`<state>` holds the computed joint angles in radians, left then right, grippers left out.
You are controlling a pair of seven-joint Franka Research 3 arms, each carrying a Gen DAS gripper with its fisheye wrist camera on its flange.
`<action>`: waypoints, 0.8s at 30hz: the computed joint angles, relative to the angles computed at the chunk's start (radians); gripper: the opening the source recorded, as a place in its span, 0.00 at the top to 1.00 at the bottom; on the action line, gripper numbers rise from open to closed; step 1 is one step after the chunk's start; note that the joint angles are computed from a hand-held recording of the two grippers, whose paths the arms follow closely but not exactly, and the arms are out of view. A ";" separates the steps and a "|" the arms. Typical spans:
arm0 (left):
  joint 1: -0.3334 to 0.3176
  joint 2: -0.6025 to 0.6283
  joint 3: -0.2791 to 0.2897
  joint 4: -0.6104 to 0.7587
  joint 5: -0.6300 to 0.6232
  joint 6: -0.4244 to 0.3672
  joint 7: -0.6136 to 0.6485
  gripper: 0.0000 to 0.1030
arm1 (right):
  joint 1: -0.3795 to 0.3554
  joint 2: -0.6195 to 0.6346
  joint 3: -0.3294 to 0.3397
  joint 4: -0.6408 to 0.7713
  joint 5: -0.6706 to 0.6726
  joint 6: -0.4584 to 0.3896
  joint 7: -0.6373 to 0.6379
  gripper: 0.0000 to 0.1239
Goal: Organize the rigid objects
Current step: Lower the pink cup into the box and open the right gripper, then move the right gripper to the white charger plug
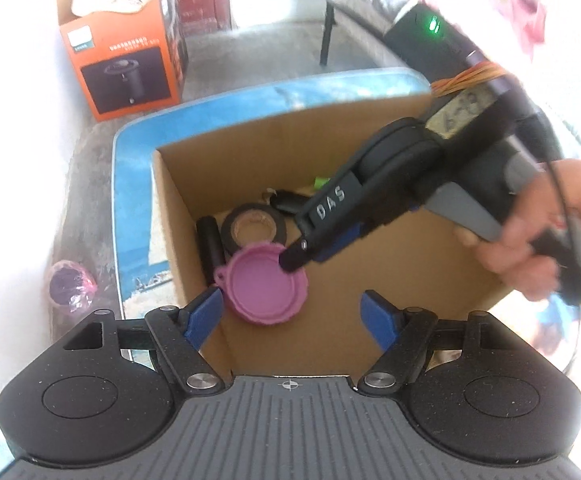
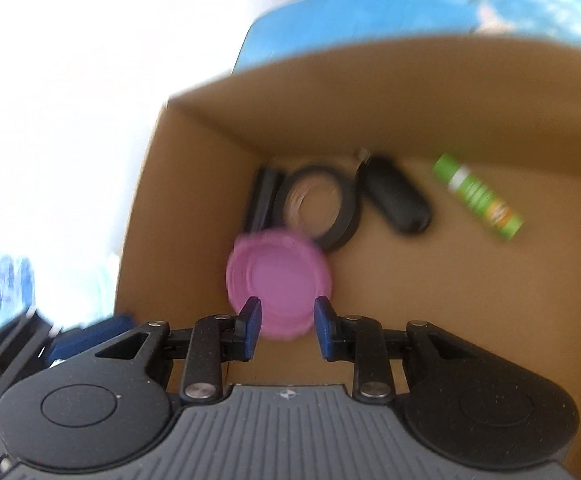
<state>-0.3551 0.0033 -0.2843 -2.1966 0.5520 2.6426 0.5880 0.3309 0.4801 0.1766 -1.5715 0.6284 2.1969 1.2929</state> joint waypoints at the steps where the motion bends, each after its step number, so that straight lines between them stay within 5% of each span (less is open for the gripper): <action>1: -0.001 -0.022 0.000 -0.021 0.026 0.019 -0.038 0.26 | 0.003 -0.006 -0.002 -0.006 0.000 0.019 0.000 0.75; 12: 0.054 -0.244 -0.115 -0.226 0.406 0.097 -0.565 0.22 | 0.052 0.075 0.001 0.075 -0.074 0.044 0.074 0.74; 17: 0.048 -0.298 -0.160 -0.269 0.451 0.048 -0.679 0.22 | 0.054 0.079 0.016 0.075 -0.085 -0.005 0.052 0.73; 24: 0.027 -0.308 -0.166 -0.293 0.458 0.068 -0.740 0.21 | 0.014 -0.057 0.025 -0.082 0.008 0.074 -0.034 0.73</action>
<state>-0.3279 -0.3042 -0.4504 -2.4896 1.0104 2.7105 -0.1518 0.3452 0.4232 0.2017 -1.6536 0.6369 2.2707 1.2584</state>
